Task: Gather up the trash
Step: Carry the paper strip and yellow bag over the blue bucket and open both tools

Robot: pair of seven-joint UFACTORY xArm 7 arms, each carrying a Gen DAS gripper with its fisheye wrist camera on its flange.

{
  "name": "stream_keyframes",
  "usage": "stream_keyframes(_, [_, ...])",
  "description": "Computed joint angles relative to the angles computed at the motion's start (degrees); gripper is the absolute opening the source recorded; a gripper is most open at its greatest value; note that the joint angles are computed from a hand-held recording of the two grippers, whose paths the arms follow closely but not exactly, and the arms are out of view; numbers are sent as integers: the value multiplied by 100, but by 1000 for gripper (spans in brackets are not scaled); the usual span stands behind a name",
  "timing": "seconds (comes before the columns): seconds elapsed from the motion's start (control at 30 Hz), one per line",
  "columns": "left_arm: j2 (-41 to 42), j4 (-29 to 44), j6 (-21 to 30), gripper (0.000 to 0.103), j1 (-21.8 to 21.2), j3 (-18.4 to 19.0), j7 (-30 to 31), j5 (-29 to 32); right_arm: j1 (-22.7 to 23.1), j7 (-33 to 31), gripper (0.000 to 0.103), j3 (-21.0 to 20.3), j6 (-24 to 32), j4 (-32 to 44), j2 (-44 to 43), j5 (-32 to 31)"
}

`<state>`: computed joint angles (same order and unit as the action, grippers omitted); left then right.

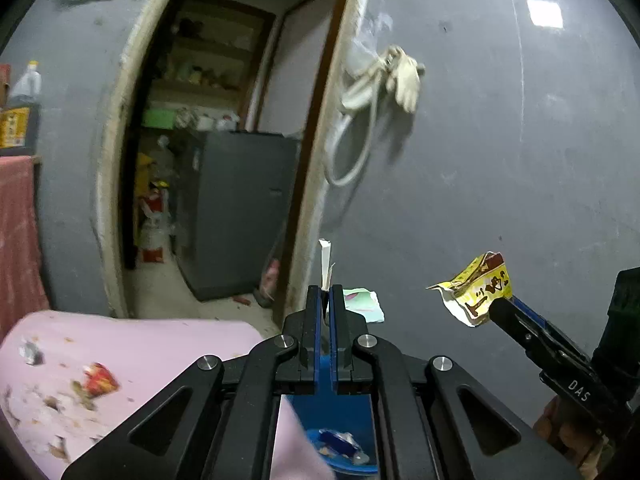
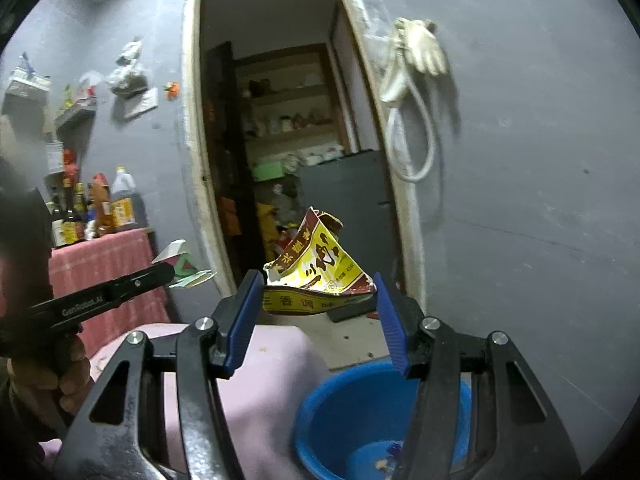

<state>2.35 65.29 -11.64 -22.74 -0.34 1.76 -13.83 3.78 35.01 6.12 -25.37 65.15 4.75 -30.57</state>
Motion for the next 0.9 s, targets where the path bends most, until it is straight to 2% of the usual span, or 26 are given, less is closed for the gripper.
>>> stream_keyframes(0.03, [113, 132, 108, 2, -236, 214, 31, -22, -47, 61, 55, -20, 11, -21, 18, -42])
stream_keyframes(0.07, [235, 255, 208, 2, -694, 667, -63, 51, -93, 115, 55, -34, 29, -44, 39, -79])
stream_keyframes(0.1, [345, 346, 295, 2, -952, 930, -185, 156, -144, 173, 55, -42, 30, -74, 51, -129])
stream_keyframes(0.17, [563, 529, 508, 2, -1154, 1134, -441, 349, -273, 379, 56, -22, 77, -55, 143, -302])
stream_keyframes(0.2, [660, 627, 621, 2, -1153, 1119, -533, 416, -342, 480, 56, -1, 87, -58, 183, -386])
stream_keyframes(0.3, [1030, 1023, 949, 2, -780, 710, -601, 449, -549, 774, 56, 97, 123, -23, 353, -640])
stream_keyframes(0.43, [1404, 1354, 1270, 2, -703, 636, -941, 754, -895, 1190, 56, 338, 262, 124, 607, -1060])
stream_keyframes(0.53, [1698, 1675, 1692, 2, -439, 354, -1084, 812, -1192, 1476, 56, 592, 410, 255, 801, -1328])
stream_keyframes(0.63, [1968, 1966, 2070, 2, -3, -126, -1073, 719, -1709, 1879, 55, 1097, 624, 421, 1005, -1770])
stream_keyframes(0.73, [2189, 2189, 2399, 2, 306, -466, -1136, 749, -2394, 2115, 55, 1849, 912, 566, 1232, -2156])
stream_keyframes(0.83, [2381, 2443, 2778, 3, 474, -645, -1206, 824, -3248, 2129, 56, 2873, 1292, 698, 1554, -2415])
stream_keyframes(0.9, [2445, 2492, 2909, 10, 522, -710, -1220, 848, -3447, 2002, 56, 3128, 1394, 680, 1650, -2327])
